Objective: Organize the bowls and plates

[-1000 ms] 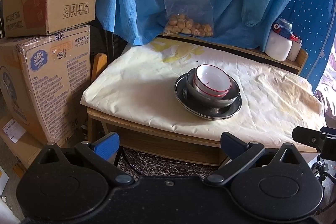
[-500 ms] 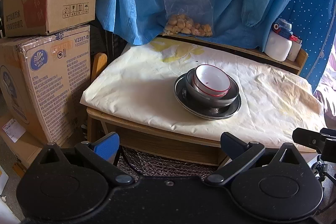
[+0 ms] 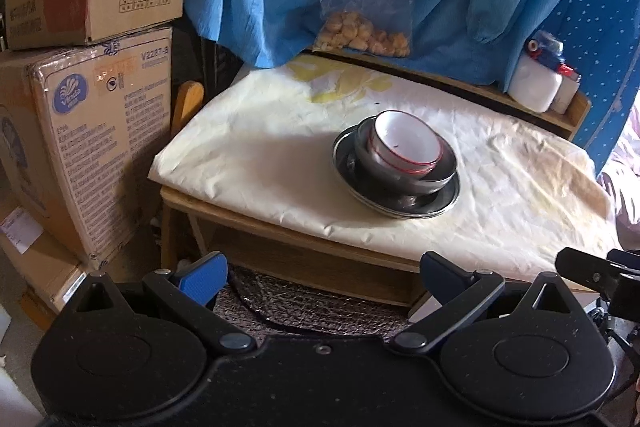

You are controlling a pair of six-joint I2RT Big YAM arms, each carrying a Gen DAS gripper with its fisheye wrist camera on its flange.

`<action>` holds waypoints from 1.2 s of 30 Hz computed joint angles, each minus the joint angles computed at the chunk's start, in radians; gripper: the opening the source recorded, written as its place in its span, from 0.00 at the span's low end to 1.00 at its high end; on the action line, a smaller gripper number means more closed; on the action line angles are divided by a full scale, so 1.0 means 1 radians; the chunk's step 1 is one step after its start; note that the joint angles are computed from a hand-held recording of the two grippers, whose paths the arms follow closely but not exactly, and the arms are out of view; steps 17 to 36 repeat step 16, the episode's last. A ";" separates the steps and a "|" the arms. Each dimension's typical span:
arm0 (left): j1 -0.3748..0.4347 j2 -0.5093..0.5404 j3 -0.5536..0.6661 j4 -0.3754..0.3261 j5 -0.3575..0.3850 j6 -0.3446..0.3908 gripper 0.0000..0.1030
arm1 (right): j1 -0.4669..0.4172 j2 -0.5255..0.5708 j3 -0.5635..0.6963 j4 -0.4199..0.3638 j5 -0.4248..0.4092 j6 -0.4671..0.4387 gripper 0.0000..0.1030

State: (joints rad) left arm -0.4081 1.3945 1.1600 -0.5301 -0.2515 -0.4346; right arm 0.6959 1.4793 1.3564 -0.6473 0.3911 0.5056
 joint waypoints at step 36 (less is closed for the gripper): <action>-0.022 0.004 0.008 0.042 -0.079 0.044 0.97 | -0.014 0.006 0.001 0.003 -0.015 -0.006 1.00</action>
